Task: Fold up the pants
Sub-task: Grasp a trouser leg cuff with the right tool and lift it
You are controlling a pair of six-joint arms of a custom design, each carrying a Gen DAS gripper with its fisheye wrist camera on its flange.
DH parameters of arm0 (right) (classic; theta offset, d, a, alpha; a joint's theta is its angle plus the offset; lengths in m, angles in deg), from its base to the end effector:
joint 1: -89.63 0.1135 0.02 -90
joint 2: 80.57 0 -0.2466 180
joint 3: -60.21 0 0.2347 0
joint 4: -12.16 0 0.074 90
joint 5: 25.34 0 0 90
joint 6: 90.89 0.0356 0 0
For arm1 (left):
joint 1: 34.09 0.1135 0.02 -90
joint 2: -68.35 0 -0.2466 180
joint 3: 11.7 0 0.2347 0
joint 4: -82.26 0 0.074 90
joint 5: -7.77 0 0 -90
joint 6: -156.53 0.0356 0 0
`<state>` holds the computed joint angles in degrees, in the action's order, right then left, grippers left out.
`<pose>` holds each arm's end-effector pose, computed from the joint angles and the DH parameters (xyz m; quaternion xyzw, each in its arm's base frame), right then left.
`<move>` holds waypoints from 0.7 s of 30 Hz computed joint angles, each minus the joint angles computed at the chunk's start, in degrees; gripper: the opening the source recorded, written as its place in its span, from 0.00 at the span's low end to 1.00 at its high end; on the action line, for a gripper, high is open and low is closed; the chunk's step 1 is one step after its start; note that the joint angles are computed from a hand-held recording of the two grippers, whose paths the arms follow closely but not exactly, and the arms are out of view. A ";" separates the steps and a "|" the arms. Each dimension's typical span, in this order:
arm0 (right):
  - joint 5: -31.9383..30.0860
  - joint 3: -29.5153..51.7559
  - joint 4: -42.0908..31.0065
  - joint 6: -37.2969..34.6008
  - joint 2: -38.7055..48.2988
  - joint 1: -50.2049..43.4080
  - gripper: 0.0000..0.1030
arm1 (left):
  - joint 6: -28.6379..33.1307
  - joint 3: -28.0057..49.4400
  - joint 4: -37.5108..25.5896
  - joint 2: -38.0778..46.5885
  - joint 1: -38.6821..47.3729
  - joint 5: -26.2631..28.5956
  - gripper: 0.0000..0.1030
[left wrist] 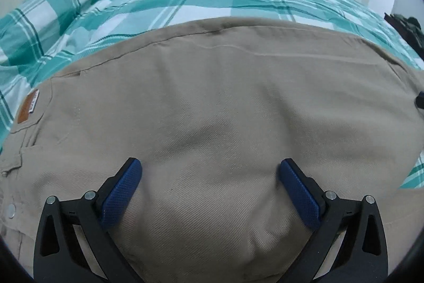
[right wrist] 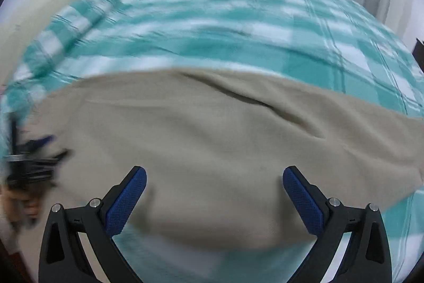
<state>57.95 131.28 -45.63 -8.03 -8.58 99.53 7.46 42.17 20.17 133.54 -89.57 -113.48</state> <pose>0.2310 0.0445 0.2508 -0.1580 0.9484 0.0628 0.2678 0.1152 -0.1349 0.1912 -0.0687 0.9513 0.0272 0.2993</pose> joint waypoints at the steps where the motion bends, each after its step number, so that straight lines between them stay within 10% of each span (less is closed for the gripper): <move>1: -0.30 -0.54 1.46 -3.88 2.38 -5.53 0.94 | 0.08 -0.46 0.59 -0.20 0.04 -0.06 1.00; 9: -2.30 10.98 5.59 -13.79 12.83 -48.00 0.90 | -1.16 -1.16 1.36 -0.91 -1.40 -1.86 1.00; 15: -22.22 21.41 -8.12 -13.54 22.43 -54.70 0.82 | -1.43 -1.12 1.38 -0.61 -1.73 -2.36 1.00; 18: -19.36 18.63 -1.07 -2.14 22.91 -51.20 0.65 | -1.43 -0.99 1.23 -0.44 -1.72 -2.46 1.00; 21: -15.96 17.22 3.01 5.96 20.52 -48.59 0.09 | -1.43 -1.08 1.34 -0.38 -1.66 -2.46 1.00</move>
<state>41.99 148.51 -42.63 -2.07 11.94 50.94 6.03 41.09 21.51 133.16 -91.23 -115.94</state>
